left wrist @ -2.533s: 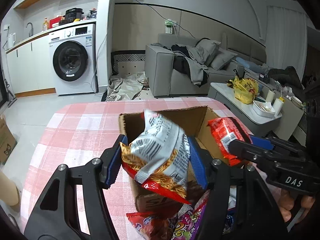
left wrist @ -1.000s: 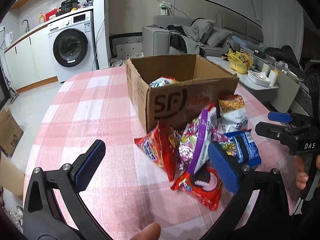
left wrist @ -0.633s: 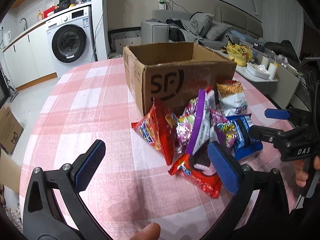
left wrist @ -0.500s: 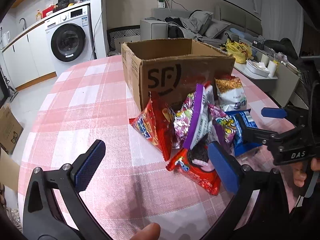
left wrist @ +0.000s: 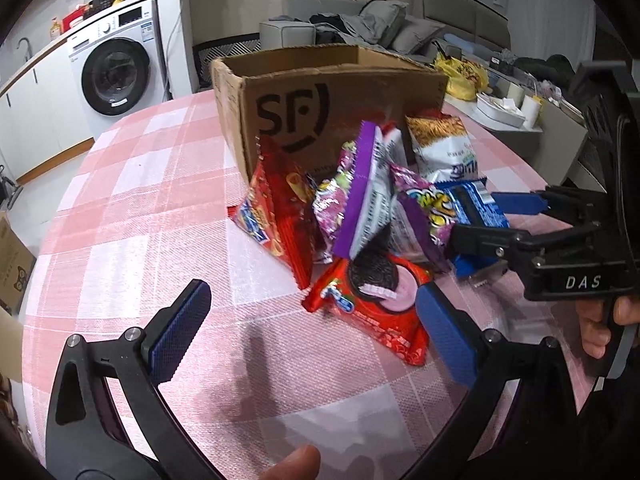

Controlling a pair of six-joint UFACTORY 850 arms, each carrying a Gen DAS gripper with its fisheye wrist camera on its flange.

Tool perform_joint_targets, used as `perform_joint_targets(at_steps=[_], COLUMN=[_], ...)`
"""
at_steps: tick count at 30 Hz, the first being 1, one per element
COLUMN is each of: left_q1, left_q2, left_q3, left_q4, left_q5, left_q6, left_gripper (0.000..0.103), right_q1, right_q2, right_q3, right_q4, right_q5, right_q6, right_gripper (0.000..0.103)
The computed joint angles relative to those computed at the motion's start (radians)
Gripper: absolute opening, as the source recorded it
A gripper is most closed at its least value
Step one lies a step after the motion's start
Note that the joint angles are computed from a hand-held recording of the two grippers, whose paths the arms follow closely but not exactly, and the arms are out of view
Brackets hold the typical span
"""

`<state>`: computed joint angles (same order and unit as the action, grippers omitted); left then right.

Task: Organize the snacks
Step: 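Close the left gripper on the red Oreo pack while the right gripper grasps the blue biscuit pack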

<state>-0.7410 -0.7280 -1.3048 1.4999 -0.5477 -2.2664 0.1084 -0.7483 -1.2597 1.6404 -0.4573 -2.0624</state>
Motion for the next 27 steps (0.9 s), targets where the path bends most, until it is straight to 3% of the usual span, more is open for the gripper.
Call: perform_joint_targets(at_steps=[6,10,14,27], left_q1=[0.002,0.003,0.007,0.016], left_q2=[-0.018,-0.029,-0.038,-0.048], left_q3=[-0.018,-0.028,-0.038,-0.05], left_q4=[-0.016,-0.024,-0.031,-0.019], left_q5=[0.037,0.053,0.065,0.097], left_q6=[0.036,0.05,0.062,0.051], left_gripper=[0.102,0.102,0.102,0.102], right_q1=[-0.006,-0.013,-0.018,-0.047], right_q2=[-0.01,-0.007,-0.006,0.017], right_q3=[-0.011,-0.01,-0.008,0.005], right_q4=[-0.035,-0.055,-0.052,-0.014], right_q5=[-0.035,-0.063,-0.074,-0.145], right_q6=[0.033,0.037,0.029,0.006], right_gripper=[0.071,0.056,0.05,0.048])
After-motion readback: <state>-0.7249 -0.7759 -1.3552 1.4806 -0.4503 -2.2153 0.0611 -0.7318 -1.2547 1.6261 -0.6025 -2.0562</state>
